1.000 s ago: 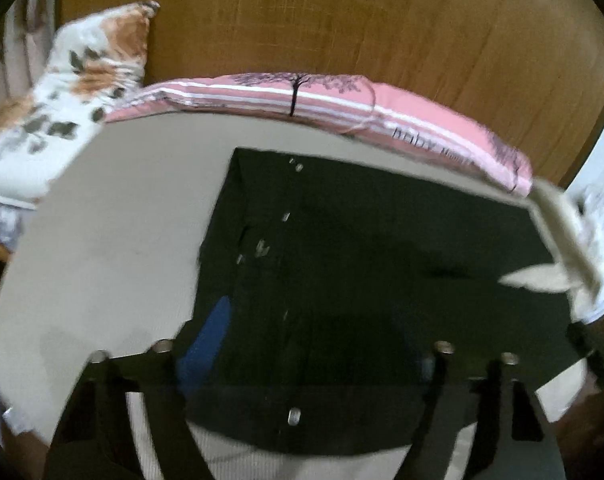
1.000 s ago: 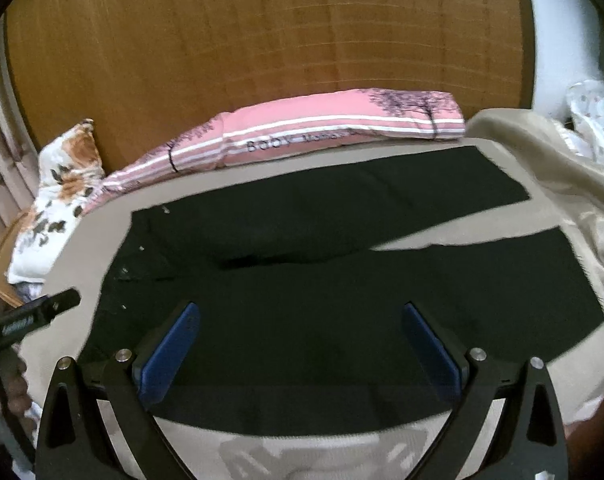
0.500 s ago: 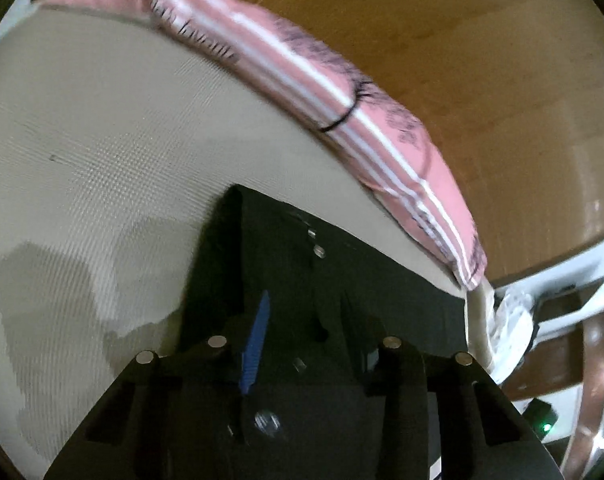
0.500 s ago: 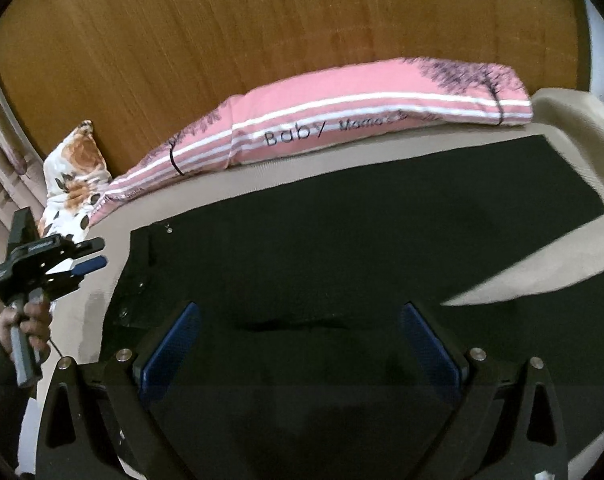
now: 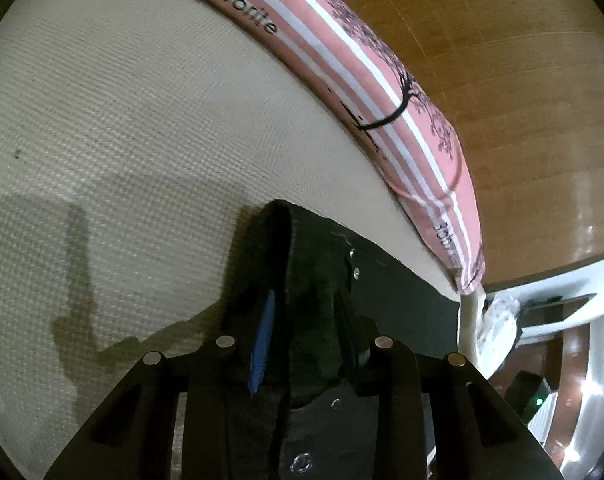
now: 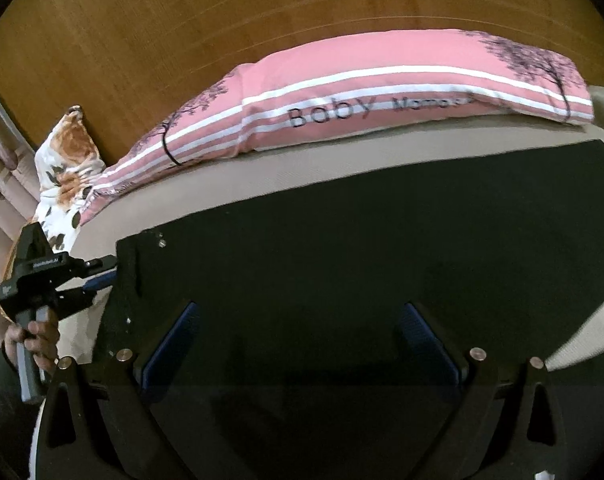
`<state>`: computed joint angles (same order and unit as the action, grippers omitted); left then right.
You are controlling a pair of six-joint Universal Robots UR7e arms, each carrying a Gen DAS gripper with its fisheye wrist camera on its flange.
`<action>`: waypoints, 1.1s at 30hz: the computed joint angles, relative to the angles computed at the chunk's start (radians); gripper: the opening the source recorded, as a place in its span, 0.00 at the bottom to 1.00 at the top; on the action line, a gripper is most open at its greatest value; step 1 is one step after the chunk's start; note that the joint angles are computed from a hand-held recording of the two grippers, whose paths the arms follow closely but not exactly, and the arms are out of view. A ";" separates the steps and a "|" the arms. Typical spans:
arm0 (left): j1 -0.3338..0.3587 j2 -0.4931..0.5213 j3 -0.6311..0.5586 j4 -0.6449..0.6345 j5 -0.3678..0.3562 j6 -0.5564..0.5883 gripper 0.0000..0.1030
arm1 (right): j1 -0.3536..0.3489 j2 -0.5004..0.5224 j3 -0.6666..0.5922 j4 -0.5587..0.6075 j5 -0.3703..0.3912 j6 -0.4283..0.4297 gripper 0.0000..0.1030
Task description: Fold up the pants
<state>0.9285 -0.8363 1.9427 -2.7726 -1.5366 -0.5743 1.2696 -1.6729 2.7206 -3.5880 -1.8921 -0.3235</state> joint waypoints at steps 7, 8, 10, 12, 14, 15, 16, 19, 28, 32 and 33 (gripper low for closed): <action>-0.014 0.051 -0.066 0.010 -0.002 0.040 0.31 | 0.050 0.063 -0.041 -0.013 -0.024 -0.042 0.97; -0.011 0.065 -0.079 0.014 0.011 0.038 0.31 | 0.048 0.063 -0.047 -0.003 -0.022 -0.047 0.97; 0.005 0.093 -0.100 -0.003 0.004 0.027 0.31 | 0.039 0.061 -0.056 0.013 -0.012 -0.058 0.97; 0.013 0.110 -0.103 -0.060 -0.005 0.016 0.31 | 0.031 0.064 -0.062 0.013 -0.013 -0.069 0.97; 0.011 0.123 -0.114 -0.070 0.007 0.017 0.30 | 0.012 0.057 -0.070 0.031 0.001 -0.080 0.97; 0.005 0.128 -0.108 -0.091 0.025 0.015 0.22 | 0.004 0.054 -0.074 0.040 0.010 -0.089 0.97; -0.007 0.128 -0.102 -0.092 0.062 0.029 0.11 | -0.011 0.045 -0.078 0.053 0.027 -0.105 0.97; -0.028 0.106 -0.057 -0.154 0.085 0.091 0.09 | -0.065 0.001 -0.112 0.152 0.089 -0.191 0.97; -0.121 0.026 0.087 -0.398 0.027 0.190 0.08 | -0.099 -0.045 -0.440 0.784 0.005 -0.577 0.90; -0.135 -0.002 0.141 -0.454 0.023 0.202 0.07 | -0.086 0.016 -0.598 1.008 -0.072 -0.644 0.85; -0.139 -0.013 0.152 -0.461 0.024 0.206 0.07 | -0.087 0.031 -0.635 1.070 -0.082 -0.642 0.85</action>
